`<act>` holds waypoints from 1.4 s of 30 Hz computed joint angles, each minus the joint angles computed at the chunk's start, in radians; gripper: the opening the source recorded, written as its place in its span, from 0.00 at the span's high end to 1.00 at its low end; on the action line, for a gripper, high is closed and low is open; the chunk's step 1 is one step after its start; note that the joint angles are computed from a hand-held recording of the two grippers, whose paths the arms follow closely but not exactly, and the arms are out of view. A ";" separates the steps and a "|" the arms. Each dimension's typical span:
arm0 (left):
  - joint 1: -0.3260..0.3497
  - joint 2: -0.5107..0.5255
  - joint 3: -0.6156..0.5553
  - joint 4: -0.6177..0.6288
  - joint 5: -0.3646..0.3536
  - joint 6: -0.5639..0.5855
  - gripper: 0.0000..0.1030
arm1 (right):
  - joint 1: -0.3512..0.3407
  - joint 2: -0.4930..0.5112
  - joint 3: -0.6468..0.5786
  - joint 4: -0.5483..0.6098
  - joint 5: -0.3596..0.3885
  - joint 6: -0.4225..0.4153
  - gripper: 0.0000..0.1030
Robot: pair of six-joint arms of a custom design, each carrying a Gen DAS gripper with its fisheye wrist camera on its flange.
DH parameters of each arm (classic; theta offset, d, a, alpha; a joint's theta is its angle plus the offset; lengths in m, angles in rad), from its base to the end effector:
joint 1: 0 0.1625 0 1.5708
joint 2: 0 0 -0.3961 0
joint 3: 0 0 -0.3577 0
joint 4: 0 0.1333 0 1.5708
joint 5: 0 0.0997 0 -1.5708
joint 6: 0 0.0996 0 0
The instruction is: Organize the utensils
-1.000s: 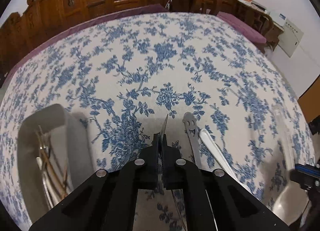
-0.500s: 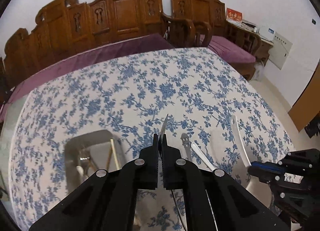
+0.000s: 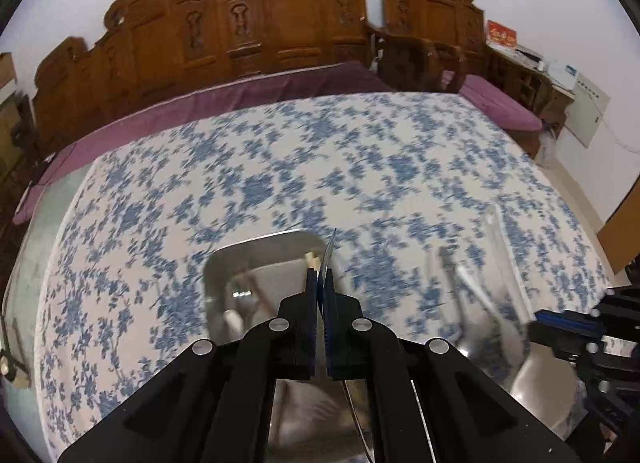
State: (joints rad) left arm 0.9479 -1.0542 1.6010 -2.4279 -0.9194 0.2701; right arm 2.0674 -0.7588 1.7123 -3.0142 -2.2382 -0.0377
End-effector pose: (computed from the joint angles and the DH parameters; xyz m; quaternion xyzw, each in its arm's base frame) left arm -0.2046 -0.6168 0.2759 0.3596 0.8656 -0.1996 0.2855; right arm 0.3580 -0.5103 0.1212 0.1654 -0.9051 0.2954 0.2573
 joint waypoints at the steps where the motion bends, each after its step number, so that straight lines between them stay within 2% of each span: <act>1: 0.008 0.003 -0.005 -0.002 0.003 0.002 0.98 | 0.002 0.008 -0.011 0.006 0.002 -0.002 0.96; 7: 0.054 0.018 -0.026 -0.004 0.022 0.017 0.98 | 0.008 0.058 -0.078 0.040 0.006 -0.011 0.96; 18: 0.104 0.034 -0.043 0.008 0.009 0.030 0.98 | 0.017 0.144 -0.199 0.090 0.006 -0.028 0.96; 21: 0.111 0.029 -0.050 0.029 0.000 0.023 0.95 | 0.016 0.165 -0.228 0.104 0.008 -0.032 0.96; 25: 0.117 0.000 -0.044 0.033 -0.018 0.033 0.94 | 0.009 0.201 -0.274 0.120 0.013 -0.032 0.96; 29: 0.118 -0.037 -0.032 0.029 -0.027 0.056 0.88 | 0.000 0.241 -0.320 0.119 0.031 -0.035 0.96; 42: 0.133 -0.132 -0.005 0.028 -0.033 0.102 0.87 | -0.019 0.364 -0.468 0.176 0.044 -0.050 0.96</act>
State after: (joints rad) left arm 1.0805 -1.1860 1.5960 -2.3995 -0.9521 0.3717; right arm 2.0480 -0.3948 1.2439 -2.8381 -2.1947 -0.0881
